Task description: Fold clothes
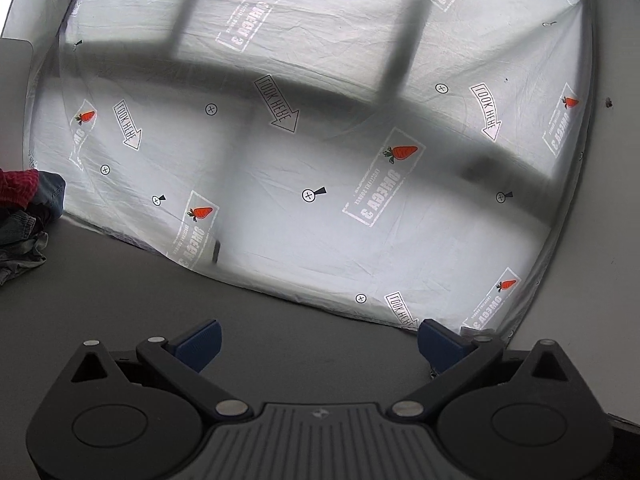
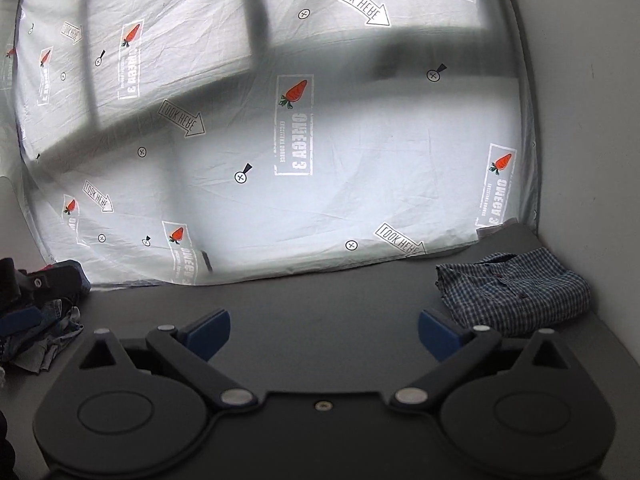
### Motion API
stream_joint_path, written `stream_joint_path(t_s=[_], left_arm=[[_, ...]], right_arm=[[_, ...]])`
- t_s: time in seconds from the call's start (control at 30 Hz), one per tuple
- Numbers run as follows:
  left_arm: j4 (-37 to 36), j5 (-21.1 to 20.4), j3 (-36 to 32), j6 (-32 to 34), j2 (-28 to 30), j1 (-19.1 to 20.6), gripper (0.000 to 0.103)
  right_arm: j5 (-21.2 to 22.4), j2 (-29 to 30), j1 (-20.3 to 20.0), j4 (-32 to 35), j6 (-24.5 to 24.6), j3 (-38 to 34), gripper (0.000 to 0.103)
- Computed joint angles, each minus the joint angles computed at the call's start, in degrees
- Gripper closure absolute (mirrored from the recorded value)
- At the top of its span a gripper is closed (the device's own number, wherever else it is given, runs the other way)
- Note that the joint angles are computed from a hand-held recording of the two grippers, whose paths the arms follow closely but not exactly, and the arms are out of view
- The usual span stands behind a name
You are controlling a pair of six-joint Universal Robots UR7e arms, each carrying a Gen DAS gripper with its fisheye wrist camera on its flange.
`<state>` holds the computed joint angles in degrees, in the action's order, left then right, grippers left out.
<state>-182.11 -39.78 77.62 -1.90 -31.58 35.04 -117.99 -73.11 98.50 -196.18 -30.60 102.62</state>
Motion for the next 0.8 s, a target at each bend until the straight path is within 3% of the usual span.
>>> stream_joint_path(t_s=[0.1,0.3,0.43,0.57,0.67,0.8], left_arm=[[2.44,-0.32,7.48,4.07,-7.96,1.74,0.0],[8.32,-4.98,19.58,2.59,-21.96,4.48,0.0],[18.9,-5.08,24.25,-2.73,-29.66,4.75,0.0],[23.55,-6.87,28.59,-5.62,-35.06,4.91,0.0],[25.73,-3.99,31.35,-6.13,-37.76,4.05,0.0],[31.47,-1.63,31.82,-9.1,-39.75,4.16,0.0]], right_arm=[[-6.75,4.84,5.33,-7.72,1.08,2.14,0.001],[-18.28,13.75,15.61,-17.76,2.57,4.9,0.001],[-24.73,15.86,20.72,-13.02,9.19,5.26,0.001],[-31.08,17.59,23.7,-4.78,13.26,4.08,0.003],[-32.32,17.02,24.31,3.09,21.1,4.34,0.003],[-34.4,18.19,25.16,6.76,24.66,4.09,0.003]])
